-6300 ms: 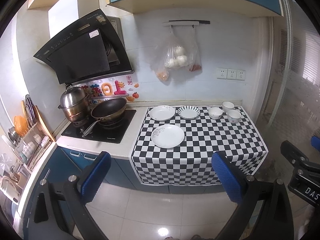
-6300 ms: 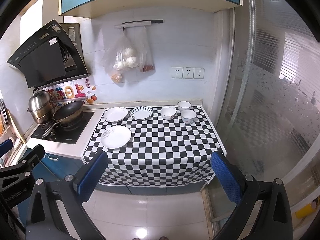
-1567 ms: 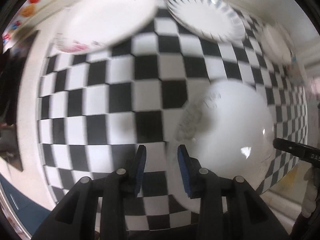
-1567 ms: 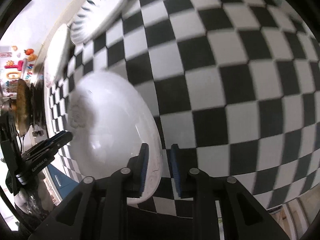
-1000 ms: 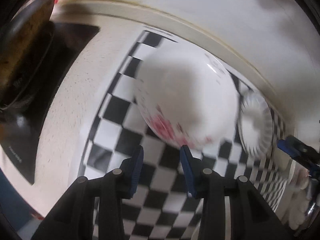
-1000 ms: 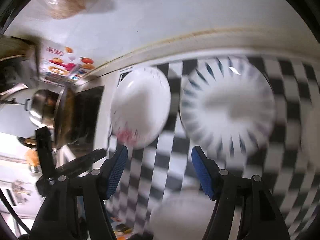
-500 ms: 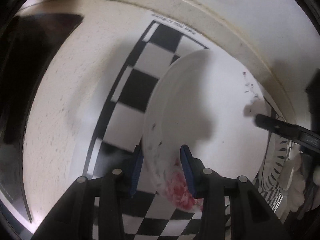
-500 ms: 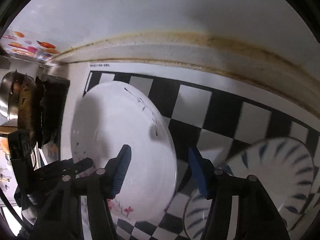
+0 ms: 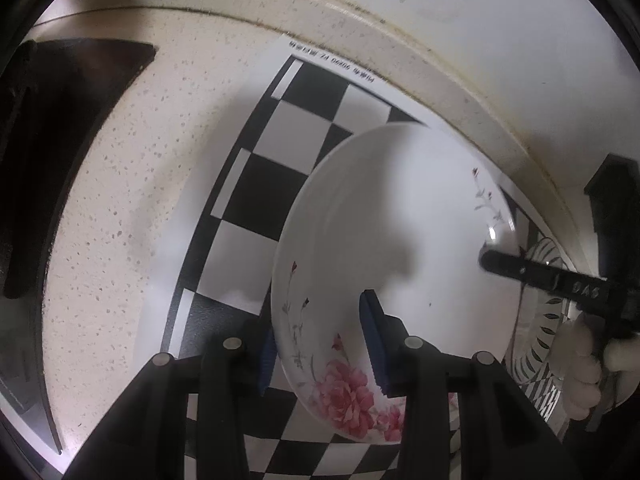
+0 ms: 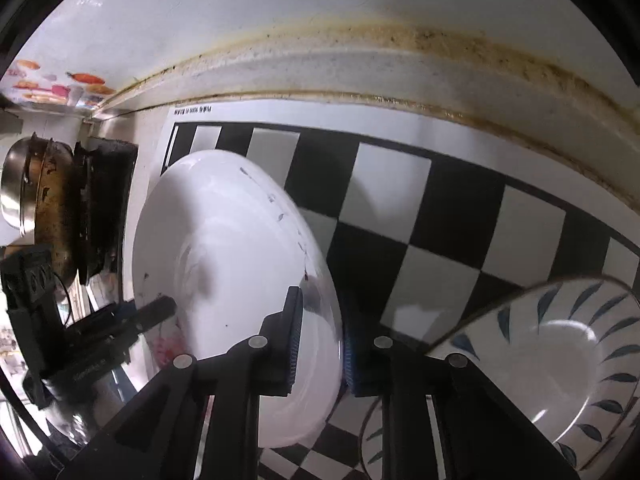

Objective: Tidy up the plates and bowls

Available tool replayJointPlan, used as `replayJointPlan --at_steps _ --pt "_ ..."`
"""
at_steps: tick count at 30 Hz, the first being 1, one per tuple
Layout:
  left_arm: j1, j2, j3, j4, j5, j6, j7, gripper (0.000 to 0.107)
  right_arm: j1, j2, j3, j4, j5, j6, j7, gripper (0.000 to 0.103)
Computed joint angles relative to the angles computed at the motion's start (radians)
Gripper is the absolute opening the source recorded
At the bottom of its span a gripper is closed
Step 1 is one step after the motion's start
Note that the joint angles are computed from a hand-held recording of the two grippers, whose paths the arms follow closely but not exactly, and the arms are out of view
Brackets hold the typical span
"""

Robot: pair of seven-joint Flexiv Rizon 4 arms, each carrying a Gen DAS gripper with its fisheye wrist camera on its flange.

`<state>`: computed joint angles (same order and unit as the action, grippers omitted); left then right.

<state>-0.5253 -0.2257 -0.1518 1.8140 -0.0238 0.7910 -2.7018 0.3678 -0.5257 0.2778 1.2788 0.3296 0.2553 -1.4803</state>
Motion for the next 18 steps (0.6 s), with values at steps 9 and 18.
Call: replayJointPlan --at_steps 9,18 --pt "0.004 0.062 -0.003 0.022 0.015 -0.014 0.007 0.035 -0.039 0.077 0.006 0.071 0.057 0.007 -0.019 0.017" --pt "-0.010 0.125 -0.032 -0.031 0.072 -0.097 -0.026 0.035 -0.067 0.211 0.001 0.166 0.112 0.023 -0.045 0.017"
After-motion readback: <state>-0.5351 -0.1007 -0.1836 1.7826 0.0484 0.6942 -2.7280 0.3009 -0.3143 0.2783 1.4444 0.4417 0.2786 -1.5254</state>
